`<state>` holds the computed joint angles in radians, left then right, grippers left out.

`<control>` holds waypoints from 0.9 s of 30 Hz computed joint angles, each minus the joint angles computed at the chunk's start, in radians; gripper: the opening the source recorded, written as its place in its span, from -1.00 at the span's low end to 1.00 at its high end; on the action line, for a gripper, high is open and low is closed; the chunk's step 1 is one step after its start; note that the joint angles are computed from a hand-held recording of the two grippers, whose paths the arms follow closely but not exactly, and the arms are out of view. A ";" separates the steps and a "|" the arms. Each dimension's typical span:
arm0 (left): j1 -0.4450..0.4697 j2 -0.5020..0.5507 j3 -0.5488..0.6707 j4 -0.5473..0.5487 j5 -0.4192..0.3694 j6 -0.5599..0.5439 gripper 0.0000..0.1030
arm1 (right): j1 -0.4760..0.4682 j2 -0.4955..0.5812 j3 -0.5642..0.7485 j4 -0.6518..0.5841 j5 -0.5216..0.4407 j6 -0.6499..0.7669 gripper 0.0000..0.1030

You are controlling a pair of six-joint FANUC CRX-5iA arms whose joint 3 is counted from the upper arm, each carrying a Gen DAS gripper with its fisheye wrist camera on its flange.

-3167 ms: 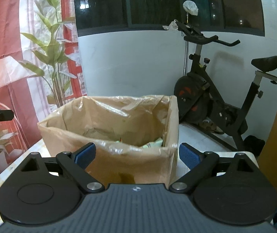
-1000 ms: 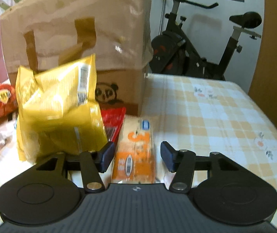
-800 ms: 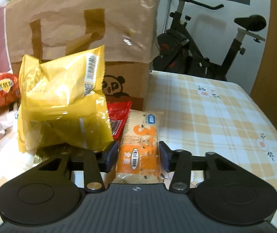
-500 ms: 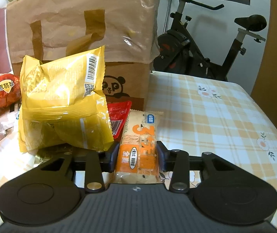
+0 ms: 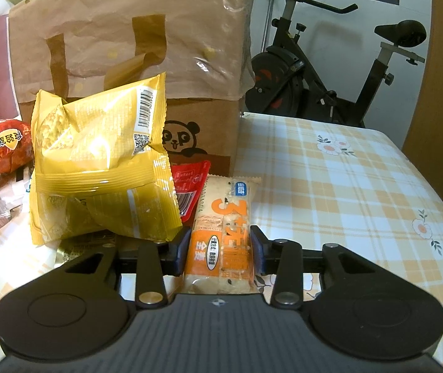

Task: Organize snacks
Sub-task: 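Grasp the bread pastry with the left tool while the right tool grasps the orange bar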

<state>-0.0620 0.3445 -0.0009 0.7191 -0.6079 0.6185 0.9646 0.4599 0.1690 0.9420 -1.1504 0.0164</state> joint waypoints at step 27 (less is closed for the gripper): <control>-0.028 -0.023 0.003 -0.125 -0.002 0.210 0.90 | -0.005 0.000 -0.001 -0.009 0.009 -0.001 -0.18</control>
